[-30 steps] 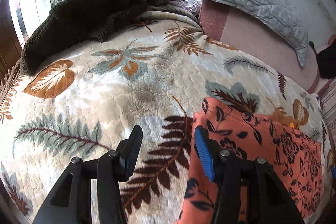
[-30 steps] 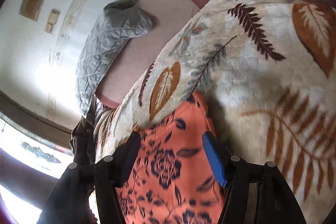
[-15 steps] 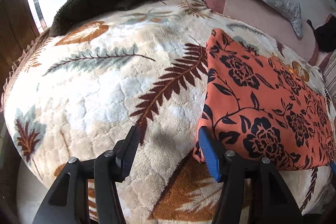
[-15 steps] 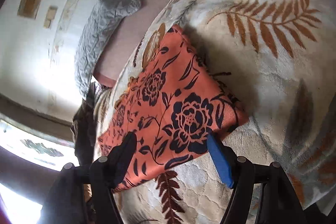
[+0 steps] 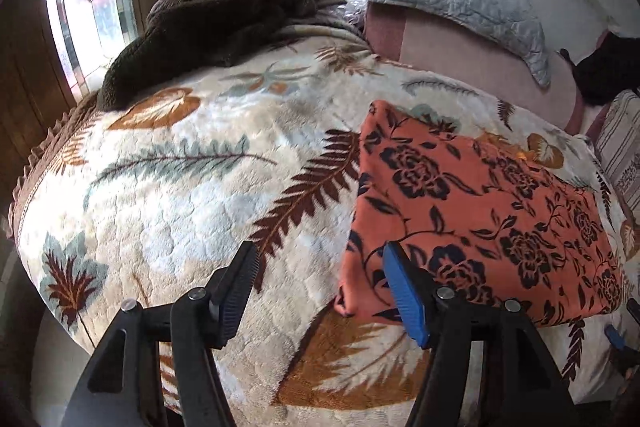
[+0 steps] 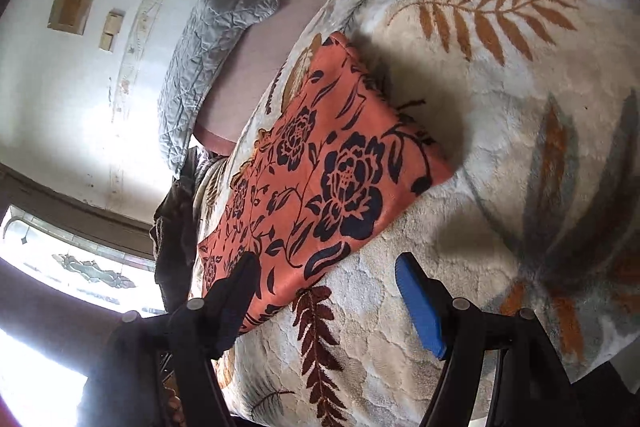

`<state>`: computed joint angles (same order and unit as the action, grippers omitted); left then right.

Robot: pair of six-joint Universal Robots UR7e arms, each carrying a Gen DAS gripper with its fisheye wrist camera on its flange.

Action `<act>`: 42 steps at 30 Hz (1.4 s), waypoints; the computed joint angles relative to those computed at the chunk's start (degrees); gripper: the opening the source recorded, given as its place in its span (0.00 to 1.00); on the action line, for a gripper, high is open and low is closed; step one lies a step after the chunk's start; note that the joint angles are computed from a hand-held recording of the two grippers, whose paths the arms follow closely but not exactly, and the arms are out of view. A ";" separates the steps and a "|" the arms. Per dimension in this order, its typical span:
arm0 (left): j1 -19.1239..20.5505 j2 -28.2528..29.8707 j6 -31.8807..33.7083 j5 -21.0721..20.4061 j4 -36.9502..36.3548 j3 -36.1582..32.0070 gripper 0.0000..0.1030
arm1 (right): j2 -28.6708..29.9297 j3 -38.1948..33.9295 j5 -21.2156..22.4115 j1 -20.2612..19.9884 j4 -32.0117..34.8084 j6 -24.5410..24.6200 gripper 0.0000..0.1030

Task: Fold small clothes
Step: 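Grasp the dress hem with the right tool and lift it toward the collar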

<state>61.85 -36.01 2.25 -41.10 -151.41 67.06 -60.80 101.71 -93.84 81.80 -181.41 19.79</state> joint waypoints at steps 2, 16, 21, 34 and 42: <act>-0.42 1.42 1.98 -2.83 -0.40 -1.61 0.66 | 0.15 -0.06 2.52 -1.24 -0.19 2.96 0.72; -0.24 15.84 1.78 -5.21 14.91 -20.06 0.66 | 6.16 -13.74 -17.81 4.49 8.12 -2.80 0.10; -0.38 14.13 1.17 -5.41 12.20 -17.10 0.66 | 5.25 -12.14 -13.41 1.69 12.38 2.48 0.25; -1.96 13.63 4.11 -6.93 9.52 -13.41 0.67 | 5.21 -11.20 -4.94 0.42 5.56 3.26 0.51; -2.21 17.91 5.57 -4.57 15.62 -17.99 0.68 | 4.74 -13.09 -14.28 1.89 14.16 0.96 0.18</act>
